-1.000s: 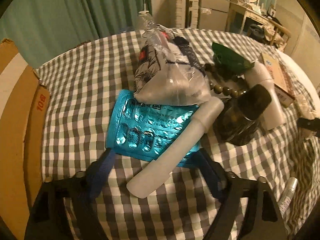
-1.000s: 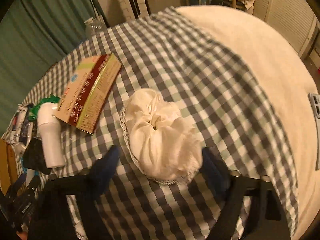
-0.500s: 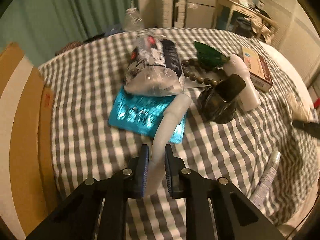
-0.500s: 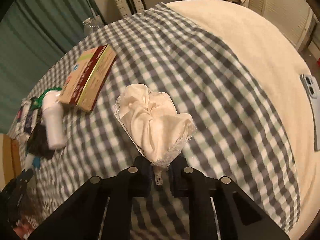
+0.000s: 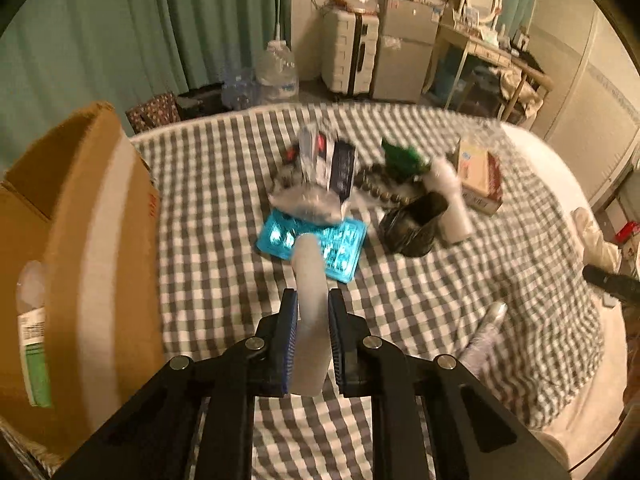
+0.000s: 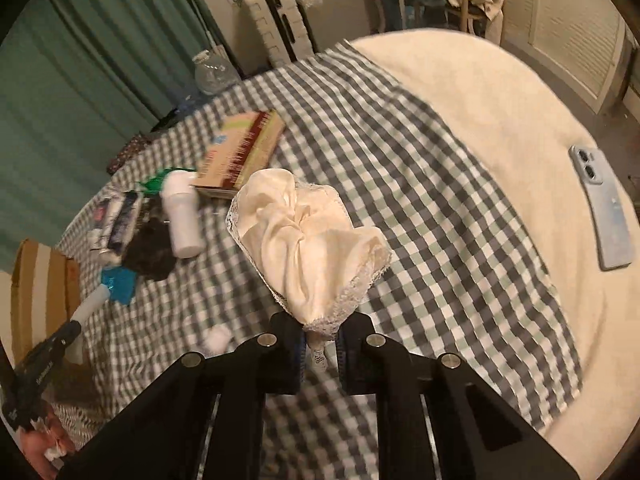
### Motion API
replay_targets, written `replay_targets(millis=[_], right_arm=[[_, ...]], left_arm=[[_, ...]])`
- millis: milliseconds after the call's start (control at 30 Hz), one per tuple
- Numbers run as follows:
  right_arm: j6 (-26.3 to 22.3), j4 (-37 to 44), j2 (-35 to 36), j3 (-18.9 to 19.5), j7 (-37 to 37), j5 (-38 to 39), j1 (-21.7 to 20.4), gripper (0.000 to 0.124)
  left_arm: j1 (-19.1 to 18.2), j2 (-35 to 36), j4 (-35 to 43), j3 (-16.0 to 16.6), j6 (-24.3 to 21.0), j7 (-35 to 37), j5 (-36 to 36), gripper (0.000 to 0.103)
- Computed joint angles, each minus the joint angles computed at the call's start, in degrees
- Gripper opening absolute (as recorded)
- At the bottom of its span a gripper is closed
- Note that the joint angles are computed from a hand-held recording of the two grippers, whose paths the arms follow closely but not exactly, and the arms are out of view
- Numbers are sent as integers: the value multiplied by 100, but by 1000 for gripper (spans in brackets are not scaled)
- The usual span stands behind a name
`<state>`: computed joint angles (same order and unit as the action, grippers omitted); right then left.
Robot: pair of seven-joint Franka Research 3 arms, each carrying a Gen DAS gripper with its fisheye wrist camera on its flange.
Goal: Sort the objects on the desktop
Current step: 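Grasp the white plastic stick with the left tool while the right tool grasps the cream cloth, then carry the white stick and cream cloth toward the cardboard box with both tools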
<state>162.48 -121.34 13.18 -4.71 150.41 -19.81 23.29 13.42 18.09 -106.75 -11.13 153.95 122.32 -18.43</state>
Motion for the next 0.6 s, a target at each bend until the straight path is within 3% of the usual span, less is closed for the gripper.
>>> replay_targets(millis=[167, 600], right_arm=[[-221, 169, -201, 99, 174, -364, 198, 12], [-965, 931, -435, 672, 500, -1363, 470, 12]], left_arm=[[183, -579, -309, -105, 55, 560, -696, 15], [-183, -1397, -498, 595, -518, 1262, -1798, 17]])
